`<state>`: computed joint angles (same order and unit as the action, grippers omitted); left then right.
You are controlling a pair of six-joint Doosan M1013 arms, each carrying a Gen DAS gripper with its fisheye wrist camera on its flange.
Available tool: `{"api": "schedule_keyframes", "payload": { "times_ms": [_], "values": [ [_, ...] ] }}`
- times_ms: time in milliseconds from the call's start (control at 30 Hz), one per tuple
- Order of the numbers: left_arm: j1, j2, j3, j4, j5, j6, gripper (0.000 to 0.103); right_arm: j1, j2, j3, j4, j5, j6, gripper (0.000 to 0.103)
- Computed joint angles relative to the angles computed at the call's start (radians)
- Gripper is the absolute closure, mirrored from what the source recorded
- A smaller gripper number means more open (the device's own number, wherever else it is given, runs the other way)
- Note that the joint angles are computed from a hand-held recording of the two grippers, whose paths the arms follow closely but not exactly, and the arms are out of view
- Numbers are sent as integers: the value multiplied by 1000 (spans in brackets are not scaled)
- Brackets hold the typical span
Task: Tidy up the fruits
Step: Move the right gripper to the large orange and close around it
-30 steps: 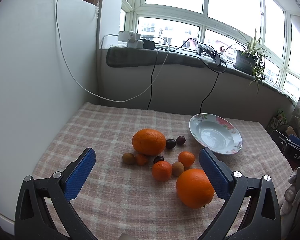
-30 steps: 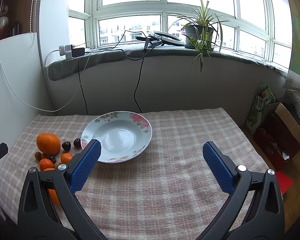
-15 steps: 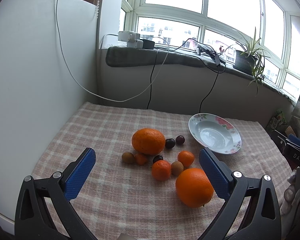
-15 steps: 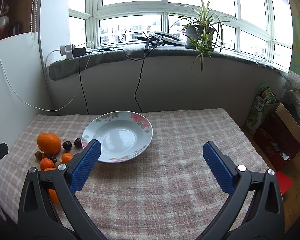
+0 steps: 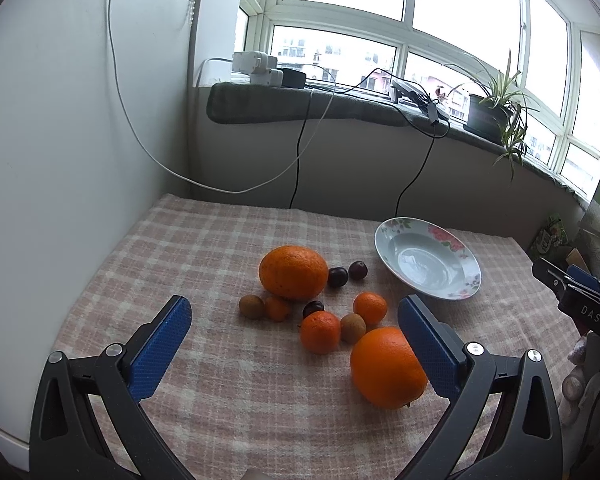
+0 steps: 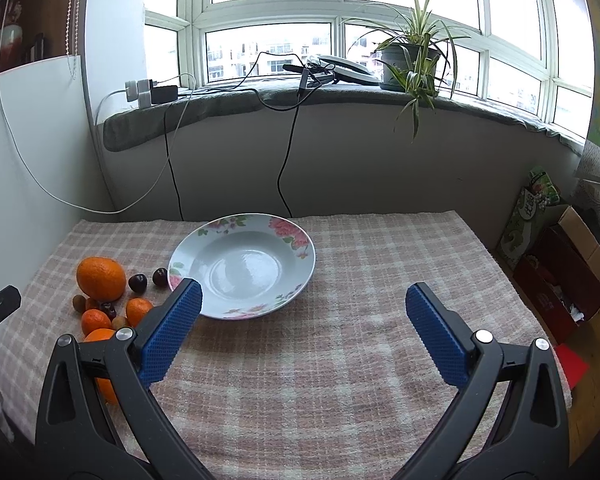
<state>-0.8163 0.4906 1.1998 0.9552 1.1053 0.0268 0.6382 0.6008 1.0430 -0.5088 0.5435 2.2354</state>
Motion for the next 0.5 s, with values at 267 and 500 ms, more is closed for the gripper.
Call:
{"api": "schedule_keyframes", "payload": {
  "times_ms": [267,500],
  "values": [
    [14,-12,34,-52,-77,2,8,-31,8,-3,344,-32,-258,0],
    [24,-22,65,-118,-179,22,19,-59,26,-14,734,-10,-559,0]
  ]
}}
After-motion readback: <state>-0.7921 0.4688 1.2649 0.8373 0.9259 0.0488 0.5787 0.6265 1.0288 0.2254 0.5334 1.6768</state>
